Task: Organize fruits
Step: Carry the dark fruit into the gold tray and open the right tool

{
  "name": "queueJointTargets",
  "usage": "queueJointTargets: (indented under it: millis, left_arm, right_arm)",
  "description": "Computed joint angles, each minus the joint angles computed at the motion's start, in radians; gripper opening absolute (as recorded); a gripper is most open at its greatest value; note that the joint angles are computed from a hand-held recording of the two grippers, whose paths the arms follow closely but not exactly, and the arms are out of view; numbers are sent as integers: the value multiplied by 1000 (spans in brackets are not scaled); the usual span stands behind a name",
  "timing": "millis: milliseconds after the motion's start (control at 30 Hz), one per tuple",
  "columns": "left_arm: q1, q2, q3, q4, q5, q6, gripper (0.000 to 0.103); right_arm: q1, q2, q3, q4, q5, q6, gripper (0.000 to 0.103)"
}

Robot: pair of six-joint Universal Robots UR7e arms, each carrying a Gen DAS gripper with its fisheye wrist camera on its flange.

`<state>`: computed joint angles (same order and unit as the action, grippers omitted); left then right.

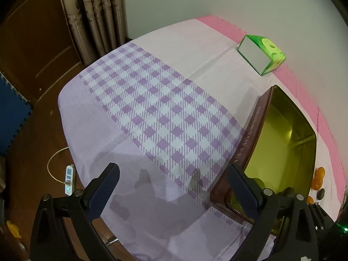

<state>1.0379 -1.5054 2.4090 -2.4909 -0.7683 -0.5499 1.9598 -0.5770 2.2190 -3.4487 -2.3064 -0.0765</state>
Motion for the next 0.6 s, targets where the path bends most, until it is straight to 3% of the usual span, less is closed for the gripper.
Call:
queueJointTargets:
  millis: [600]
  left_arm:
    - [-2, 8, 4, -10, -4, 6, 97]
  right_arm:
    - [0, 7, -6, 15, 0, -5, 42]
